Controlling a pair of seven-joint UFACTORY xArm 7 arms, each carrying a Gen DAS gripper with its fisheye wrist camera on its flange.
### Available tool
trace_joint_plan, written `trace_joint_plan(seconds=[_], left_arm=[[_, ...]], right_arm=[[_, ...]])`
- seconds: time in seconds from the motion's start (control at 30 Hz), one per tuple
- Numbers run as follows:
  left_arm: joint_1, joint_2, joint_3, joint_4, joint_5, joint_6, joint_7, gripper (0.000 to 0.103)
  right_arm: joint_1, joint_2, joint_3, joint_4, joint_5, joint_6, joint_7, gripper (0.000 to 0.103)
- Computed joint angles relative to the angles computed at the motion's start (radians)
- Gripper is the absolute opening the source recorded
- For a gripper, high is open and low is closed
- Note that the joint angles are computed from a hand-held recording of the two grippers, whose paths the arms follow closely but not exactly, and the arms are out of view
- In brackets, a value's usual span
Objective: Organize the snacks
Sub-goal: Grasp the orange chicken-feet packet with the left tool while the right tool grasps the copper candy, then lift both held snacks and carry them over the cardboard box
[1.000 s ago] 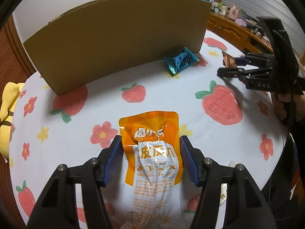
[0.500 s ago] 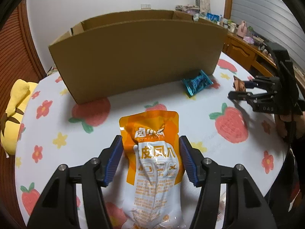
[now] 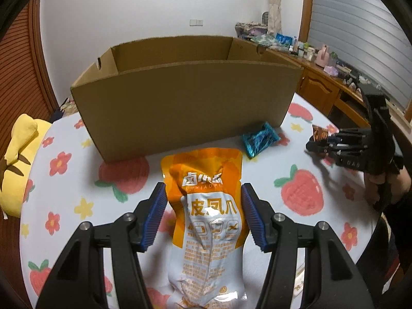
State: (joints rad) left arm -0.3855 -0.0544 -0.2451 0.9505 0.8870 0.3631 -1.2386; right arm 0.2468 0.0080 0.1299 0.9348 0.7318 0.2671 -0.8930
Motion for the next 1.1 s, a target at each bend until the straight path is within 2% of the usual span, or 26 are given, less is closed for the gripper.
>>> trace_joint_plan(seconds=[0.3,0.63,0.87,1.1], left_arm=[[0.022,-0.004,0.001,0.031,0.086,-0.043,-0.070,0.055],[0.033,-0.022,0.000,0.036,0.158,-0.066,-0.148,0.052],[0.055,-0.044,-0.018,0.045,0.239,-0.070,-0.219,0.044],[0.061,-0.060,-0.022,0.052,0.242,-0.086,-0.227,0.041]], right_arm=[[0.019,-0.048,-0.014,-0.001,0.141,0.012,-0.104,0.018],[0.070,-0.088,-0.027,-0.019,0.183,-0.008,-0.152,0.018],[0.103,-0.120,-0.042,-0.011,0.241,-0.002,-0.204,0.018],[0.130,-0.147,-0.052,0.000,0.256,-0.001,-0.223,0.018]])
